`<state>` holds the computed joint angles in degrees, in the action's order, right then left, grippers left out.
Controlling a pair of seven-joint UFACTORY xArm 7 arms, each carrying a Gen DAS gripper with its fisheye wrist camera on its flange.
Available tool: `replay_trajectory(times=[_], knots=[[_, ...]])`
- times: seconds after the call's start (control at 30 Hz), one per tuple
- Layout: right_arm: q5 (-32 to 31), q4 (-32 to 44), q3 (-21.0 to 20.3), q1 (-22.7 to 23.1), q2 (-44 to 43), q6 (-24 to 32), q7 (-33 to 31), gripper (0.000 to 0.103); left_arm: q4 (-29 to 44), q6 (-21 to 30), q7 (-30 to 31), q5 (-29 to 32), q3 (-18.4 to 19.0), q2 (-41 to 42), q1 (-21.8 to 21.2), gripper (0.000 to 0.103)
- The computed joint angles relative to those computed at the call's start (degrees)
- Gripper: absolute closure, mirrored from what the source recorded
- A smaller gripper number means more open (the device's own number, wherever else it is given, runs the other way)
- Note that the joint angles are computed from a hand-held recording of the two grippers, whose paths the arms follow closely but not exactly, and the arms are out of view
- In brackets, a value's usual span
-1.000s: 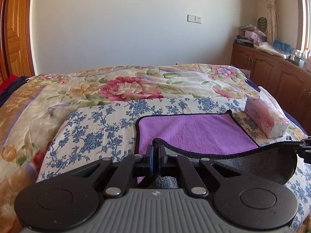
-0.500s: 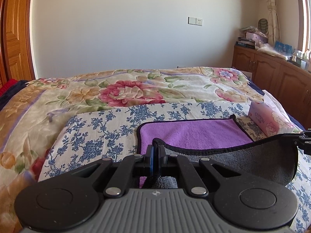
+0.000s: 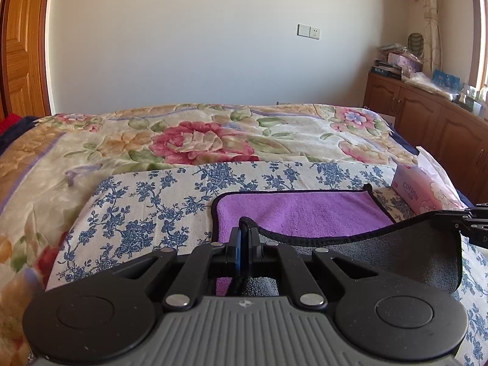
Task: Fold towel
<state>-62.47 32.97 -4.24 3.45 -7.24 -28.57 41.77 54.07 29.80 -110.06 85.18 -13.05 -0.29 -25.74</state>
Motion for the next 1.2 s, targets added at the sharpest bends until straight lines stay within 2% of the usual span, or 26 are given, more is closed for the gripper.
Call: replay_trajectory(times=[1.0, 1.2], knots=[[4.5, 5.0, 2.2, -0.9, 4.3, -1.0, -4.6, 0.099, 4.2, 1.0, 0.4, 3.5, 1.2, 3.2, -0.6, 0.098], [7.8, 6.5, 3.6, -1.4, 6.4, -0.5, -8.0, 0.099, 6.4, 0.8, -0.2, 5.4, 1.9, 5.0, -0.5, 0.098]])
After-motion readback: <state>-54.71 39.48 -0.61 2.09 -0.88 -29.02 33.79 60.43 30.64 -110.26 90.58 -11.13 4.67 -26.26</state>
